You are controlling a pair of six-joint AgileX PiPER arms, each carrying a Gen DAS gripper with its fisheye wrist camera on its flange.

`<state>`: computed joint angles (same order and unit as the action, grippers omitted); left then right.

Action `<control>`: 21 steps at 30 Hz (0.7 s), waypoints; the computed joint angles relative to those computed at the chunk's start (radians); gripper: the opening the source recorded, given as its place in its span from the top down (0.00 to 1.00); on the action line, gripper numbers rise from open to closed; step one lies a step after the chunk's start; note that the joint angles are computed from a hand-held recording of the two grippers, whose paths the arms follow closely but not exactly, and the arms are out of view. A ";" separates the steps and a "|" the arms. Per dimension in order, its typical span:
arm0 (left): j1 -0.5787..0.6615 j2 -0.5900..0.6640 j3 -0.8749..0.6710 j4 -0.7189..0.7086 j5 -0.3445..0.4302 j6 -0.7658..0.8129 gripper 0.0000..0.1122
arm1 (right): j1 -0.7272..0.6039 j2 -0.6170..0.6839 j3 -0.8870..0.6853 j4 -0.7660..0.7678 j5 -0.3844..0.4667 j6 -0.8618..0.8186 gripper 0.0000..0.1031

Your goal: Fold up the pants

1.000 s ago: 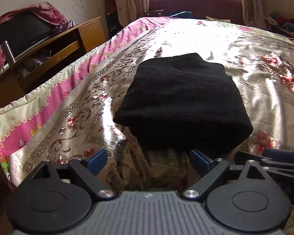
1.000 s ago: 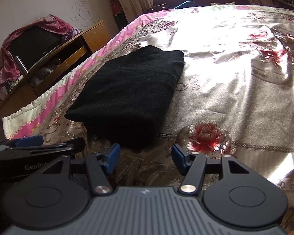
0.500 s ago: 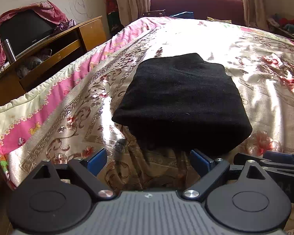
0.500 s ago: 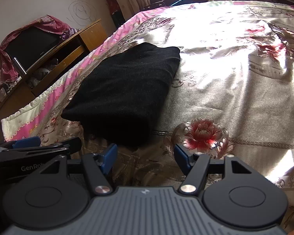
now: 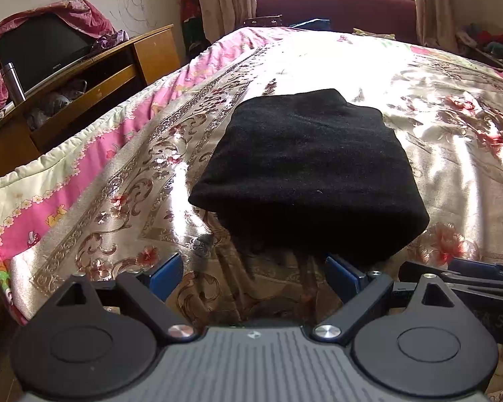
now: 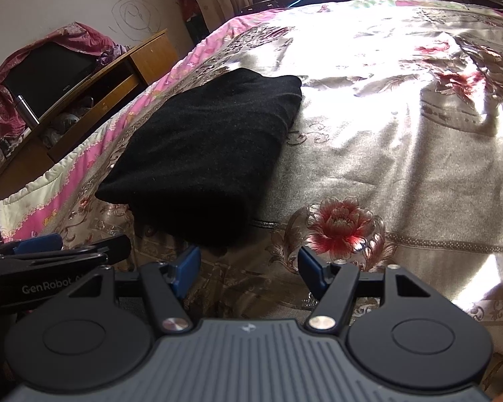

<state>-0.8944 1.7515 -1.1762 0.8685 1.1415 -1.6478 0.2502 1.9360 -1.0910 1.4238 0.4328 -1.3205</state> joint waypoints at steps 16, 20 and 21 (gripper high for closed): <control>-0.004 -0.003 0.002 0.001 0.003 -0.009 0.08 | -0.006 0.005 -0.004 0.001 0.016 0.006 0.36; -0.004 -0.003 0.001 0.001 0.002 -0.008 0.08 | -0.006 0.005 -0.003 0.003 0.015 0.003 0.36; -0.005 -0.002 0.000 0.002 0.002 -0.009 0.08 | -0.006 0.005 -0.003 0.003 0.016 0.004 0.36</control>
